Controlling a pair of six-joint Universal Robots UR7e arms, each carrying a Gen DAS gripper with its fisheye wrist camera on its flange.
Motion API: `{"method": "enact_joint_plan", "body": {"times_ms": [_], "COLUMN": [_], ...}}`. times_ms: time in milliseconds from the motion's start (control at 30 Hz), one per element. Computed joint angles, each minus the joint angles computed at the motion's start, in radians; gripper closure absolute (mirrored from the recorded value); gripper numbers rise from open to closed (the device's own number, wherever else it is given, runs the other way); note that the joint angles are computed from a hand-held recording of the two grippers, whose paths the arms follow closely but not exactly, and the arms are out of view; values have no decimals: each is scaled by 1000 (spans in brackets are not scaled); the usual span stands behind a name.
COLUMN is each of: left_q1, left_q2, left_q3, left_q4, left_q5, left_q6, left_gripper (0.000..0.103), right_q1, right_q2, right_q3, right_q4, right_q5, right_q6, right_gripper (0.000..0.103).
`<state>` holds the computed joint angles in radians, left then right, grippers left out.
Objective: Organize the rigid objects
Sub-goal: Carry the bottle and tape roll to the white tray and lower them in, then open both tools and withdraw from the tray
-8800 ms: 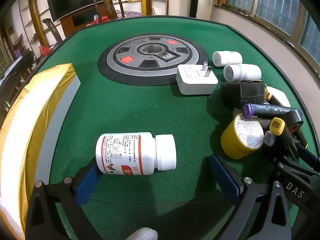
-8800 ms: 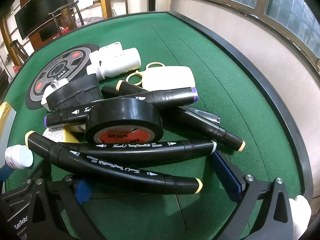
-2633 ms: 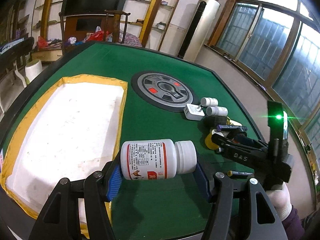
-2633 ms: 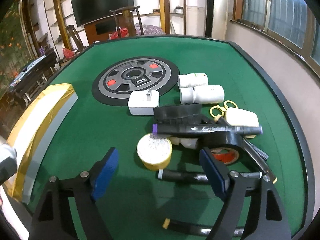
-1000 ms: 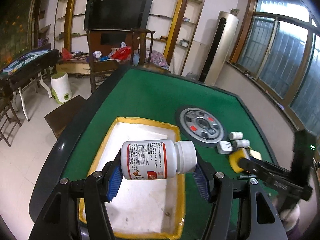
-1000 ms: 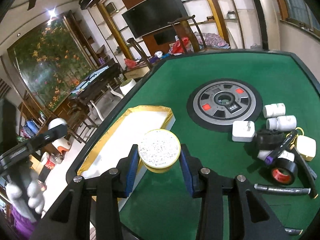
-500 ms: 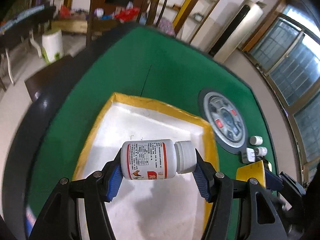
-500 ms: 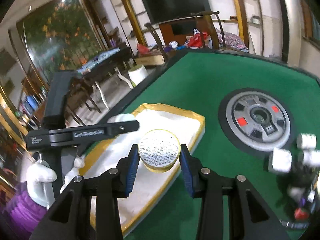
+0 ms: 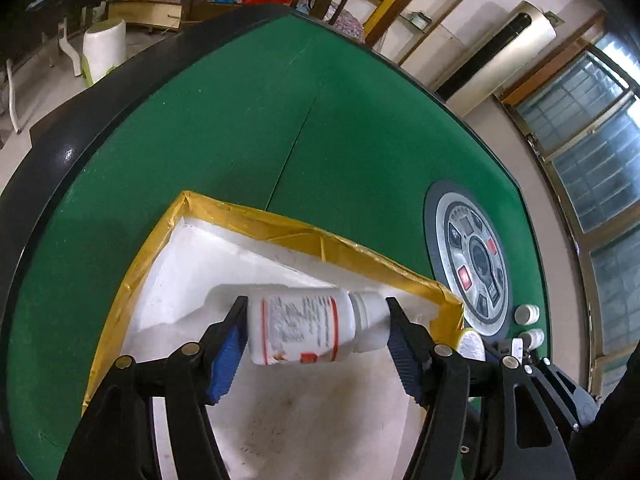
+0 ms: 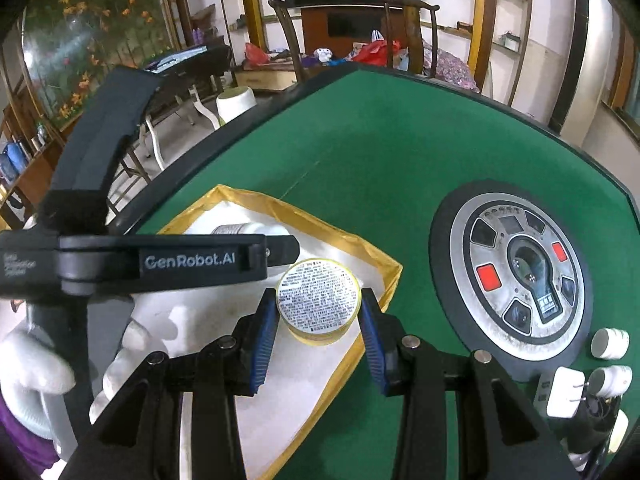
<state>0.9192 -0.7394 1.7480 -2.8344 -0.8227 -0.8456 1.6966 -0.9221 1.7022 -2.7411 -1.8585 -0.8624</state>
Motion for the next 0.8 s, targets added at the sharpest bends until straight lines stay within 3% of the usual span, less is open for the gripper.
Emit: {"method": "enact_joint_plan", "body": {"times_ms": [133, 167, 233, 400, 533, 633, 800], "left_q1": [3, 0, -14, -55, -120, -172, -249], "left_q2": [-8, -13, -24, -60, -78, -80, -68], "left_q3": [1, 1, 5, 39, 79, 111, 145], "left_q4": [-1, 13, 55, 66, 68, 55, 23], "left_q5": [-12, -2, 35, 84, 141, 157, 115], "left_q6": [-17, -26, -43, -75, -97, -114, -135], "left_gripper": [24, 24, 24, 24, 22, 14, 12], "right_q1": [6, 6, 8, 5, -13, -42, -113], "right_q2": [16, 18, 17, -26, -107, -177, -297], "right_q3": [-9, -10, -6, 0, 42, 87, 157], "right_q4": [2, -1, -13, -3, -7, -14, -35], "right_q5": [-9, -11, -9, 25, 73, 108, 125], "right_q6": [-9, -10, -1, 32, 58, 61, 47], "right_gripper": [63, 59, 43, 42, 40, 36, 35]}}
